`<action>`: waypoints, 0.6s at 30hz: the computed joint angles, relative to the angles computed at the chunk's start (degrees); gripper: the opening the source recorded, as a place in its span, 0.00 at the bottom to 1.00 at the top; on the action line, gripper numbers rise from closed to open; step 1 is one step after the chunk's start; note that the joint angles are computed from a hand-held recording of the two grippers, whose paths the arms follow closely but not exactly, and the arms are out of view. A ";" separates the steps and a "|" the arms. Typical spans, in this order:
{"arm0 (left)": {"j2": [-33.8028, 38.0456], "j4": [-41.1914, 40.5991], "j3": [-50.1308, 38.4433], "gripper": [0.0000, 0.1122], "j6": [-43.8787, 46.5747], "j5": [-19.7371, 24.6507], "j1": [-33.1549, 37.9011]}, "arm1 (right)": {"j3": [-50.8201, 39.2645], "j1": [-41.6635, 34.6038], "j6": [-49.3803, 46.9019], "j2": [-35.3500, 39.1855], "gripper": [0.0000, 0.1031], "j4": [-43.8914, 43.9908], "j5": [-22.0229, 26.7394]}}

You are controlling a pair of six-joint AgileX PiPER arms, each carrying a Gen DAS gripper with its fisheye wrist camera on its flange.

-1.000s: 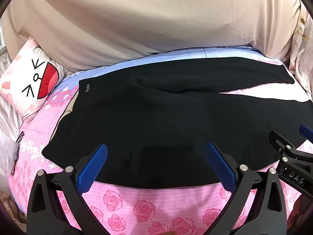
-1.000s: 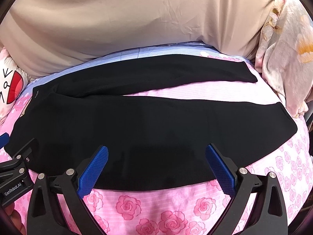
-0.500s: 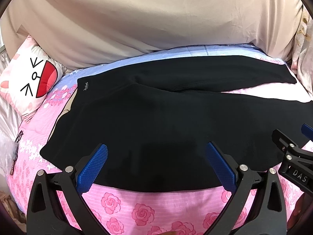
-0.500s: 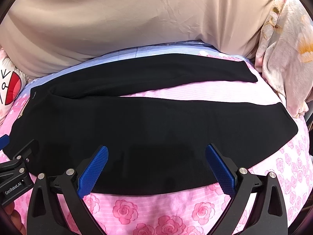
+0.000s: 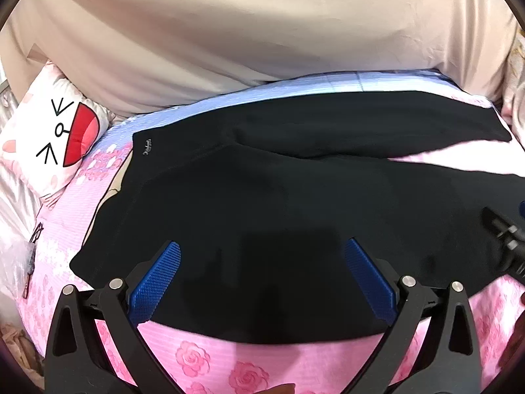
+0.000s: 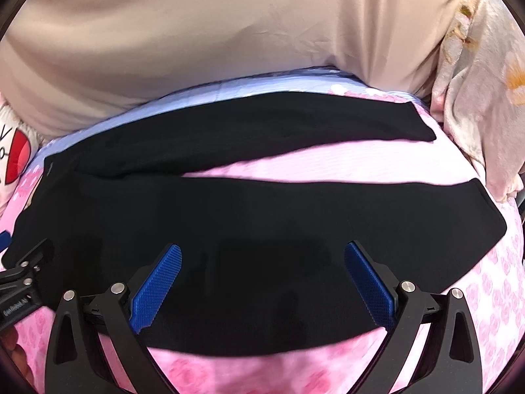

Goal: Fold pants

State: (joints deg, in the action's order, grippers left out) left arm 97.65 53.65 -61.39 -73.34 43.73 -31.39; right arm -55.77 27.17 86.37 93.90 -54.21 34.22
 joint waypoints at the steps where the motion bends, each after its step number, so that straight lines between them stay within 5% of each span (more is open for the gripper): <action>1: 0.17 0.85 -0.20 0.88 -0.35 -0.21 0.45 | 0.24 -1.42 -0.74 -0.26 0.95 -0.22 -0.79; 3: 0.68 -0.06 -1.30 0.88 1.61 -1.21 1.85 | 0.31 -6.13 -4.75 -1.02 0.95 1.12 -3.52; 6: -0.33 -7.64 -2.25 0.87 9.90 -11.35 9.03 | -1.12 -16.94 -15.46 -1.65 0.95 5.25 -10.20; 9: 1.64 -16.12 -6.86 0.87 19.45 -15.43 15.74 | -10.49 -30.36 -32.64 5.92 0.95 13.61 -14.91; 14: 11.16 -27.86 -22.44 0.87 33.62 -12.96 27.19 | -37.60 -43.80 -61.29 24.47 0.93 37.43 -6.89; 18: 23.97 -37.19 -42.96 0.87 44.41 -2.88 35.44 | -60.52 -48.74 -74.92 39.00 0.93 48.04 2.71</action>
State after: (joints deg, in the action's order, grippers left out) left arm 121.62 16.45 -104.35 -28.93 40.85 4.05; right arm -116.29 -21.57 11.45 132.90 -6.17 36.93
